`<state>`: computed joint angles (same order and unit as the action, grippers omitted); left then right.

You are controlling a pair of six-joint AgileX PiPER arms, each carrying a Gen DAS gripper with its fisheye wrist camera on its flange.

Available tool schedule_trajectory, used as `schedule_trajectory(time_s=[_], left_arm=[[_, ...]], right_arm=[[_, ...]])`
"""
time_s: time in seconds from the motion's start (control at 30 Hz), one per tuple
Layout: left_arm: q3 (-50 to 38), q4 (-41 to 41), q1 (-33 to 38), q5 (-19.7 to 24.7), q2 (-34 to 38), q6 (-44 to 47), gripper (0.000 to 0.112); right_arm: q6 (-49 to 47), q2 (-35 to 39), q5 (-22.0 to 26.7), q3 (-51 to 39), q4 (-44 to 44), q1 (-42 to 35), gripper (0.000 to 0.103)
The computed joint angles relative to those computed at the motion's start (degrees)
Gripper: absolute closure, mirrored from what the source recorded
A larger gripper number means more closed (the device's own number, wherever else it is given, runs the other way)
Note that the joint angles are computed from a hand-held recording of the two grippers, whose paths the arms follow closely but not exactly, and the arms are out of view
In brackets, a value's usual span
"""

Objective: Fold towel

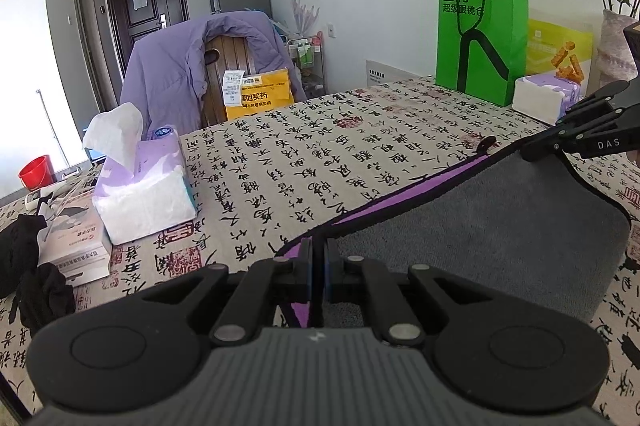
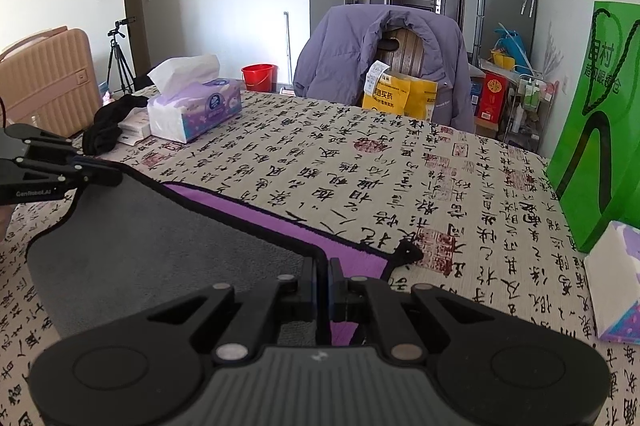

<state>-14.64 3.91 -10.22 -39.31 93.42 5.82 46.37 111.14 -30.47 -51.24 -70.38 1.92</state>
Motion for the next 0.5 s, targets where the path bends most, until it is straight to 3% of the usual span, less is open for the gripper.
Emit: schedule_trajectory(time_s=[0.5], left_arm=[[-5.8,2.2,2.3,0.0,5.4,0.3,0.106]], right_arm=[[2.9,5.2,1.6,-7.5,-2.3,0.9,0.098]])
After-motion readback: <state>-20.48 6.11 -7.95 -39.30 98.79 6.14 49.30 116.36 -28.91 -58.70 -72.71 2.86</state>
